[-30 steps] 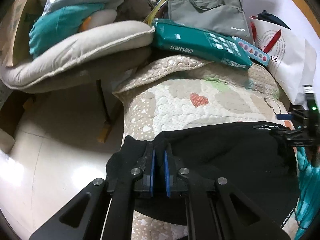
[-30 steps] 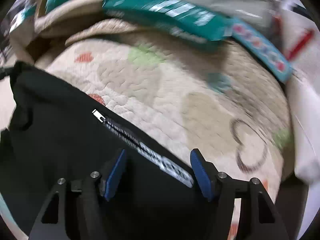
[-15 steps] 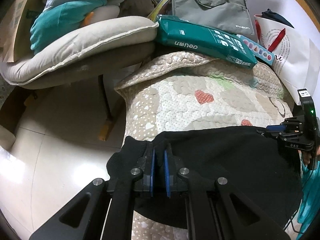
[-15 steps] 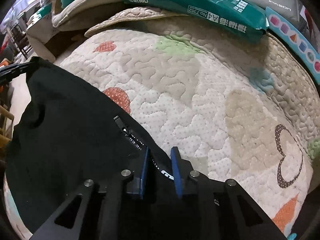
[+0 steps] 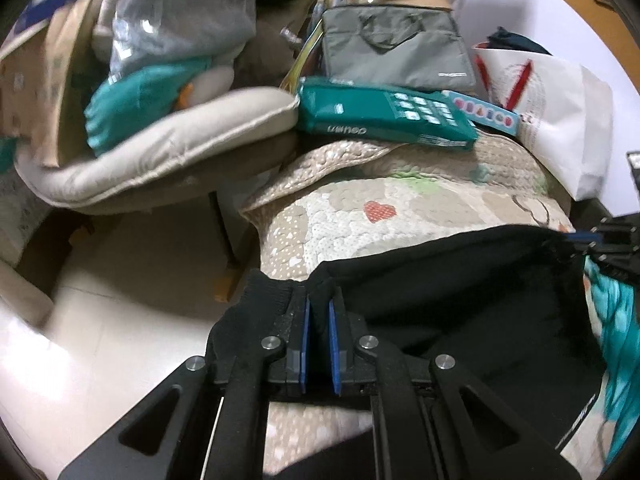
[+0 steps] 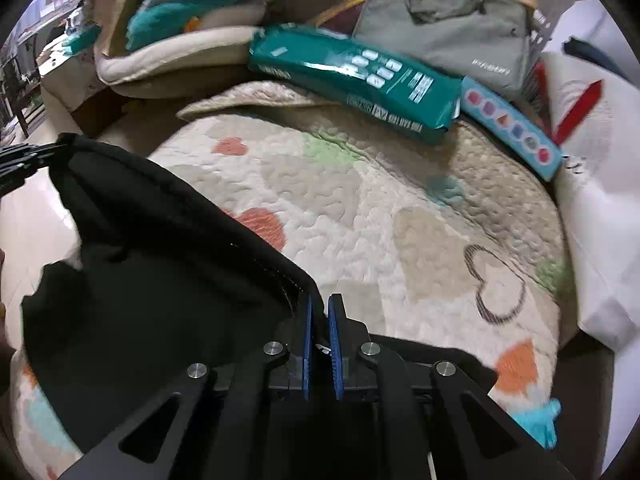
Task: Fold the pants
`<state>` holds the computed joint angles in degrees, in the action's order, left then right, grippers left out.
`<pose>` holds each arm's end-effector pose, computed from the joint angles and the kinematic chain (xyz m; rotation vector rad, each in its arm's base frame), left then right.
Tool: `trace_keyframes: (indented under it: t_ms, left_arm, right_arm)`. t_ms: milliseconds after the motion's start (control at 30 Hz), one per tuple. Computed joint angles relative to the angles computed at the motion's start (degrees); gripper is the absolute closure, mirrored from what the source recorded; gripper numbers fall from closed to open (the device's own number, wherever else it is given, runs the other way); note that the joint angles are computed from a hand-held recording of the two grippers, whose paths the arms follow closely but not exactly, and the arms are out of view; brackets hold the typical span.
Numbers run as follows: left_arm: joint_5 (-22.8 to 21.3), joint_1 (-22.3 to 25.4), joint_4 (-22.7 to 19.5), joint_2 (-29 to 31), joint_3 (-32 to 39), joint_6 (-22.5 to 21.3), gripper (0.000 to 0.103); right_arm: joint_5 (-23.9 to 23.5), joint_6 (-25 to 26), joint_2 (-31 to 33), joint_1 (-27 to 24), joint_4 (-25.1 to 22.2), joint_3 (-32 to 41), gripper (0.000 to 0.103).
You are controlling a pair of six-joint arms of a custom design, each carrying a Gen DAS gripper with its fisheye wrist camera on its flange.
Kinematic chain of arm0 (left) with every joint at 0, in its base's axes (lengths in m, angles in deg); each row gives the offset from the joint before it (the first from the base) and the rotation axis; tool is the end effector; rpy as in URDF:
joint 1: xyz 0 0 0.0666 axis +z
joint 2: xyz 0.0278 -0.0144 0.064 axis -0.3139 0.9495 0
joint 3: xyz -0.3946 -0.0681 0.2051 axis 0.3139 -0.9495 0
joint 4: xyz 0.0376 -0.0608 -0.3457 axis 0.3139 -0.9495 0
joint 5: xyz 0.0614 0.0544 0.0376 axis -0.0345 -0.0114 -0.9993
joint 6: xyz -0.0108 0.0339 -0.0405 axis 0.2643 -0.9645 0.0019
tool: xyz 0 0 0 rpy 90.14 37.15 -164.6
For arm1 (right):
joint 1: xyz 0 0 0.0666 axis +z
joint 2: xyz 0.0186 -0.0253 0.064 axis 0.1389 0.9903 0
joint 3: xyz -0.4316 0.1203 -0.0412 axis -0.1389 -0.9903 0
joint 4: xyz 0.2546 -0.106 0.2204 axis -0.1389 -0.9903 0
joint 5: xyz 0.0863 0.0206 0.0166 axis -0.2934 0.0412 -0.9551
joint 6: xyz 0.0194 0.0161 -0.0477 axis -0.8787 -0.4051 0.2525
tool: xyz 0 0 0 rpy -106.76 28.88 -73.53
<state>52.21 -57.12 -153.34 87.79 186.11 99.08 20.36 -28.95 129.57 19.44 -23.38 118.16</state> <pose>0.4855 -0.3651 0.5140 -0.4061 2.2963 0.0549 0.6310 0.1344 0.5765 -1.1457 2.1713 0.0222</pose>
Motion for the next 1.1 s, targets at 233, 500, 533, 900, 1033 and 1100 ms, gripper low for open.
trace_keyframes:
  t_ms: [233, 500, 533, 900, 1033, 1100]
  left_arm:
    - [-5.3, -7.9, -6.3, -3.1, -3.6, 8.3, 0.094]
    - [-0.8, -15.2, -18.9, -1.7, -6.6, 19.9, 0.077]
    - [0.0, -15.9, -20.8, -1.2, -6.3, 20.7, 0.076]
    - [1.8, -16.6, -19.2, -11.7, -20.2, 45.8, 0.05]
    - [4.6, -15.6, -10.2, -19.0, -31.5, 61.8, 0.05]
    - [5.8, -15.5, -5.4, -21.4, -36.0, 67.5, 0.051]
  right_arm:
    - [-3.0, 2.4, -16.9, -2.9, 8.5, -29.3, 0.095]
    - [-0.1, 9.3, -26.6, -5.0, 11.0, -53.3, 0.094]
    - [0.9, 10.5, -27.9, -5.0, 12.6, -56.1, 0.092]
    - [-5.0, 10.0, -30.2, -9.2, 9.5, -53.3, 0.044]
    - [-6.5, 4.9, -29.6, -9.5, 10.7, -51.6, 0.044]
    - [-7.2, 3.4, -28.8, -7.7, 10.4, -50.1, 0.044]
